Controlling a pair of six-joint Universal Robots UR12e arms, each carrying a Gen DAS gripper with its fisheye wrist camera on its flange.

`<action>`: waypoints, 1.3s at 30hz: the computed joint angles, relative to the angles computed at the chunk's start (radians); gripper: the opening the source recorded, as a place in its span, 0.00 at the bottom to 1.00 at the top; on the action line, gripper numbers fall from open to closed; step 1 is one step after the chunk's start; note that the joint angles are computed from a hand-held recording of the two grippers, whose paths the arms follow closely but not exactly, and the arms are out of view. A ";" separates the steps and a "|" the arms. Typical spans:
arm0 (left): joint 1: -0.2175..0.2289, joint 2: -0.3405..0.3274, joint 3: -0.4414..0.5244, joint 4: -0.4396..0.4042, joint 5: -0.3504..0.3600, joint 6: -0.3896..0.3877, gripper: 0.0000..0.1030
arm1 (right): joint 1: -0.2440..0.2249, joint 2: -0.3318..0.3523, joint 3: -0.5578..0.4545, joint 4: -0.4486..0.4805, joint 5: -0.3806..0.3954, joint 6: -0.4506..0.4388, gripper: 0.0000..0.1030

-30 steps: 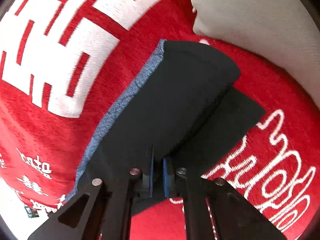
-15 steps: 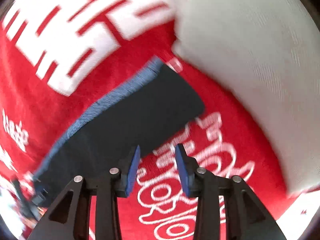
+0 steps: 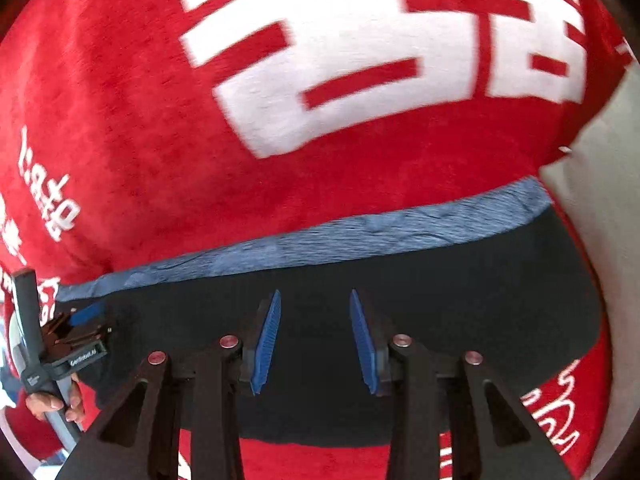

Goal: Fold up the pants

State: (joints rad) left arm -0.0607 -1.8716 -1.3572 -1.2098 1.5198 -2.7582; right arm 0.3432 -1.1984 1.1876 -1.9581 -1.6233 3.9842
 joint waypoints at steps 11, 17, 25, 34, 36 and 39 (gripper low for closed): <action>0.043 -0.096 0.082 0.050 0.195 -0.140 0.73 | 0.013 0.117 -0.148 0.003 0.093 -0.090 0.19; 0.064 -0.107 0.067 0.070 0.164 -0.142 0.75 | 0.004 0.136 -0.133 0.064 0.081 -0.069 0.09; 0.090 -0.100 0.095 0.038 0.165 -0.085 0.76 | -0.015 0.090 -0.108 0.073 0.158 -0.010 0.12; 0.199 -0.011 0.015 0.005 0.138 0.025 0.76 | 0.046 0.038 0.044 -0.334 0.551 0.225 0.37; 0.210 -0.009 -0.009 0.008 0.155 0.019 0.76 | 0.074 0.066 0.047 -0.423 0.593 0.300 0.37; 0.219 -0.003 -0.053 0.024 0.169 0.015 0.76 | 0.111 0.133 0.024 -0.527 0.616 0.400 0.37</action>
